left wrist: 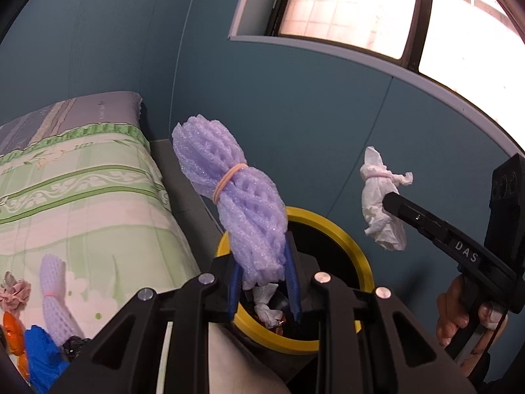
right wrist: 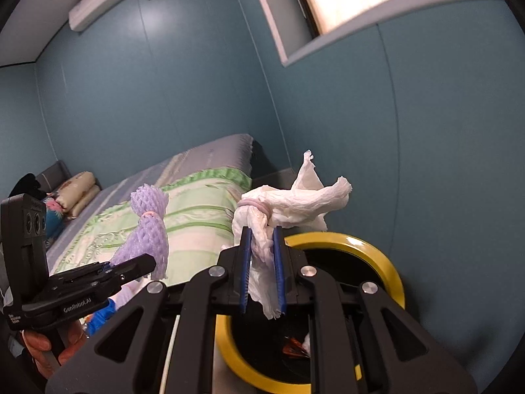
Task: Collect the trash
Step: 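Carry the foam net and tissue over the yellow bin with both tools, then open both tools to drop the foam net and tissue into the bin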
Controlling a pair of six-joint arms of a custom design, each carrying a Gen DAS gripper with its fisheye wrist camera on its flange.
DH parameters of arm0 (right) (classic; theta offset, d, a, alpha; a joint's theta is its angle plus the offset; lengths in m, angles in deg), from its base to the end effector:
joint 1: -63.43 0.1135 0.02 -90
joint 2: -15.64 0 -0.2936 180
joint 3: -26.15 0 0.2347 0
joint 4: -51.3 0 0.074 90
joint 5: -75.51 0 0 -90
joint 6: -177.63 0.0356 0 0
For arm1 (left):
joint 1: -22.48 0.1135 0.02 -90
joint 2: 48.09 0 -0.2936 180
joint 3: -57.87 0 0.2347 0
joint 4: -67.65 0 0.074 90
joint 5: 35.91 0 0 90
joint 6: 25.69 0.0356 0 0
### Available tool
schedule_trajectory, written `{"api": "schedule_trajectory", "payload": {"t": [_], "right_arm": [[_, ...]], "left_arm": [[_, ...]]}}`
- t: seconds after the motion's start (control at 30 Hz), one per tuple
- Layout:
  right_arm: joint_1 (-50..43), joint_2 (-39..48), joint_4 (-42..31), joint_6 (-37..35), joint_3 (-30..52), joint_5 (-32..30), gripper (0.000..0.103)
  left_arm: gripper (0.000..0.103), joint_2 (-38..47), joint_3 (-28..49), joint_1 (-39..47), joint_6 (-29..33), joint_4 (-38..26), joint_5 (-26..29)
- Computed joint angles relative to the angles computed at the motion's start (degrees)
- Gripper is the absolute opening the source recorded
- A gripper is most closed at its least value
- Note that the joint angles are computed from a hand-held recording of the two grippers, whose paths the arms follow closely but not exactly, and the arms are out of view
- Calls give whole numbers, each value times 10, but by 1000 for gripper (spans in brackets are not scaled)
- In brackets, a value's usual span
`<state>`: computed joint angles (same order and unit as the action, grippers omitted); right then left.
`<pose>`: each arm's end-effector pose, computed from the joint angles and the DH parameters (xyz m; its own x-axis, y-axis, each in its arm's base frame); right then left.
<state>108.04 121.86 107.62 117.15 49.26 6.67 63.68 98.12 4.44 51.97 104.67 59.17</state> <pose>0.1698 0.1495 0.1141 -0.4889 0.1632 -0.8569 -0.2122 0.9306 0.2983 0.2781 -0.0939 0.1016 -0.6069 -0.0262 -0.7944 0.2540 0.9406 -0.2251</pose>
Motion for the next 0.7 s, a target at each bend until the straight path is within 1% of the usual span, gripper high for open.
{"api": "schedule_trajectory", "payload": {"t": [0.13,0.2,0.33,0.37,0.43,0.63,0.7], "right_arm": [[-37,30,8,1,3,-32,12],[-53,54,19,3,7,-48,12],[-89,87,16,3,25,-81,12],[-97,107,39,3,19,-90,12],[-105,122,47,8,21,-102,12],[-125,152,46,15,35,-121,13],[-129,163,56,18,33,-125,14]], "left_arm": [[22,45,48,-13,-10,-22,8],[22,63,62,-16,-14,-26,13],[22,94,94,-26,-13,-39,14],[22,100,99,-27,-14,-40,15],[22,111,108,-30,-17,-45,20],[22,148,136,-25,-18,-52,40],[24,156,141,-23,-18,-53,45]]}}
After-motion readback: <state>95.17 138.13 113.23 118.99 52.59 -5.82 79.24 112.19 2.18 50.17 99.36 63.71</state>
